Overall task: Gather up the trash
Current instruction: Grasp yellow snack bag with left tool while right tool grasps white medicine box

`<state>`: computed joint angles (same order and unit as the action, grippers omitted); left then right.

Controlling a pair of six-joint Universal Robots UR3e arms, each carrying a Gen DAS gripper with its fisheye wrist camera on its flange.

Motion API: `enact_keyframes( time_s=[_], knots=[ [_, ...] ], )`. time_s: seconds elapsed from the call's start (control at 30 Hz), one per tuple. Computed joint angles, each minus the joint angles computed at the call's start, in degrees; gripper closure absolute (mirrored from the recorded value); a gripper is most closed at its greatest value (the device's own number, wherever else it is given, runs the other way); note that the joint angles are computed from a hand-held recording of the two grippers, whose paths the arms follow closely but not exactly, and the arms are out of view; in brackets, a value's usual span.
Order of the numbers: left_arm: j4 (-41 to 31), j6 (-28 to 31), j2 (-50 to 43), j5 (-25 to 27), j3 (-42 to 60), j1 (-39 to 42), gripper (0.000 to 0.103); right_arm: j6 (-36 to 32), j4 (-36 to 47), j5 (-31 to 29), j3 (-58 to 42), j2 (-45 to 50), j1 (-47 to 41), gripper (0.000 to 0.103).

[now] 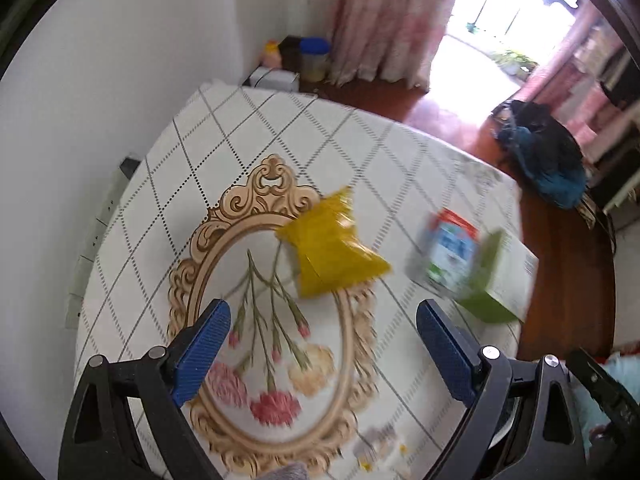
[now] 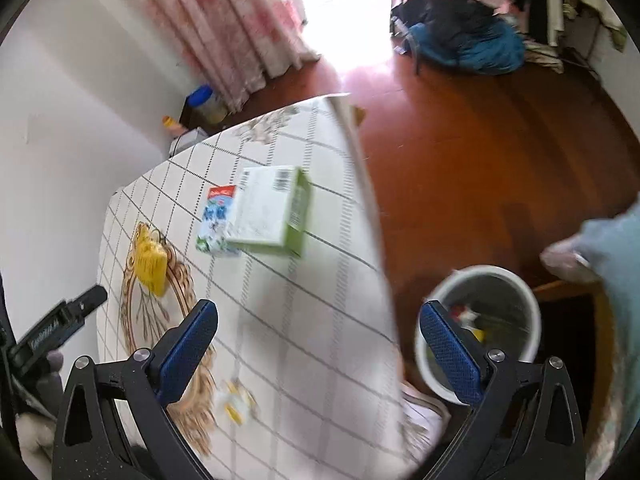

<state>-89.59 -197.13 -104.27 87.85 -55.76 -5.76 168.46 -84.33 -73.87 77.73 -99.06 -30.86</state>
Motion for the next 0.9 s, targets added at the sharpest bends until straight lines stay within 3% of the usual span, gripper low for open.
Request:
enact_keyframes(
  time_s=[0.2, 0.47, 0.5, 0.53, 0.57, 0.63, 0.9],
  knots=[
    [-1.60, 0.07, -10.65, -6.50, 5.31, 4.01, 0.008, 12.37, -10.07, -6.25, -9.62, 19.71, 12.76, 0.001],
    [0.85, -4.08, -14.38, -12.72, 3.48, 6.23, 0.009, 16.78, -10.91, -6.33, -16.23, 30.22, 14.71, 0.001],
    [0.83, -4.23, -15.33, -12.69, 4.64, 6.39, 0.015, 16.92, -11.19, -6.38, -16.19, 30.60, 14.90, 0.001],
    [1.48, -4.43, -15.27, -12.49, 4.23, 6.42, 0.028, 17.14, -11.43, -6.52, -16.39, 31.13, 15.11, 0.001],
    [2.31, -4.77, -14.73, -11.74, 3.46, 6.22, 0.029, 17.19, -11.68, -6.58, -16.32, 31.31, 15.16, 0.003],
    [2.96, -4.45, -14.08, -11.28, 2.89, 6.02, 0.052, 16.93, -11.73, -6.72, -15.85, 31.15, 15.12, 0.021],
    [5.62, 0.04, -13.24, -4.53, 1.59, 2.89, 0.057, 15.82, -7.65, -9.20, -21.54, 34.83, 16.53, 0.023]
  ],
)
